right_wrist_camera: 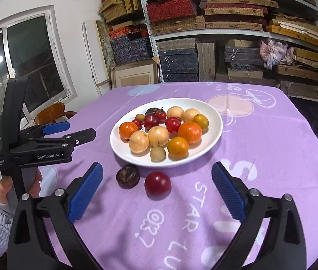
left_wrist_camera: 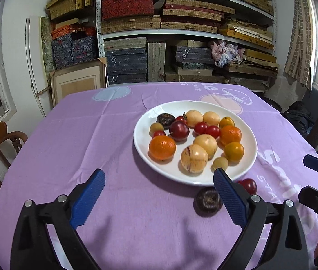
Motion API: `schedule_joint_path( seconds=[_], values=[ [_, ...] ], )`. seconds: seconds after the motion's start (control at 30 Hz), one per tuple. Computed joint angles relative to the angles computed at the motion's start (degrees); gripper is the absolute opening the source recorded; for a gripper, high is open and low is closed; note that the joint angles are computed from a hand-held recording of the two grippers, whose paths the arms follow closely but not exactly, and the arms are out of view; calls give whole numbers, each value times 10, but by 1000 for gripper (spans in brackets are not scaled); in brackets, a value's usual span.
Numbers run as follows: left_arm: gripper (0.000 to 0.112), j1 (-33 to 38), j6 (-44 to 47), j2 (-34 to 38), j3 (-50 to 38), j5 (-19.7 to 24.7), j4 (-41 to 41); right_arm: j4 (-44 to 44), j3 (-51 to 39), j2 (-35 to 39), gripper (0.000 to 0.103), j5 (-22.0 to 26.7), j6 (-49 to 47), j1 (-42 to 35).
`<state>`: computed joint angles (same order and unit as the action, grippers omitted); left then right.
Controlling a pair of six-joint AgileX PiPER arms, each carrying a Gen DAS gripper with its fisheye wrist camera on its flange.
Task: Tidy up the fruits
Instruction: 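Withdraw both grippers and move left gripper to the brown mangosteen-like fruit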
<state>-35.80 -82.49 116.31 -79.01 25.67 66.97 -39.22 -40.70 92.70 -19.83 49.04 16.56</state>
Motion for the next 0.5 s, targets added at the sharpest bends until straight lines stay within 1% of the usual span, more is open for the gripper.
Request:
schedule_joint_path(
  seconds=[0.03, 0.13, 0.17, 0.23, 0.3, 0.5],
  values=[
    [98, -7, -5, 3, 6, 0, -2, 14, 12, 4, 96, -12, -14, -2],
    [98, -18, -4, 22, 7, -10, -17, 35, 23, 12, 96, -9, -35, -8],
    [98, -20, -7, 27, 7, -13, -16, 21, 23, 17, 96, -14, -21, -15],
    [98, -22, 15, 43, -5, -15, -40, -43, 13, 29, 96, -22, 43, -32],
    [98, -22, 57, 60, -26, -12, -78, -63, 12, 36, 96, -24, 66, -40],
    [98, -26, 116, 96, -73, 2, -124, -115, -1, 54, 96, -24, 126, -54]
  ],
)
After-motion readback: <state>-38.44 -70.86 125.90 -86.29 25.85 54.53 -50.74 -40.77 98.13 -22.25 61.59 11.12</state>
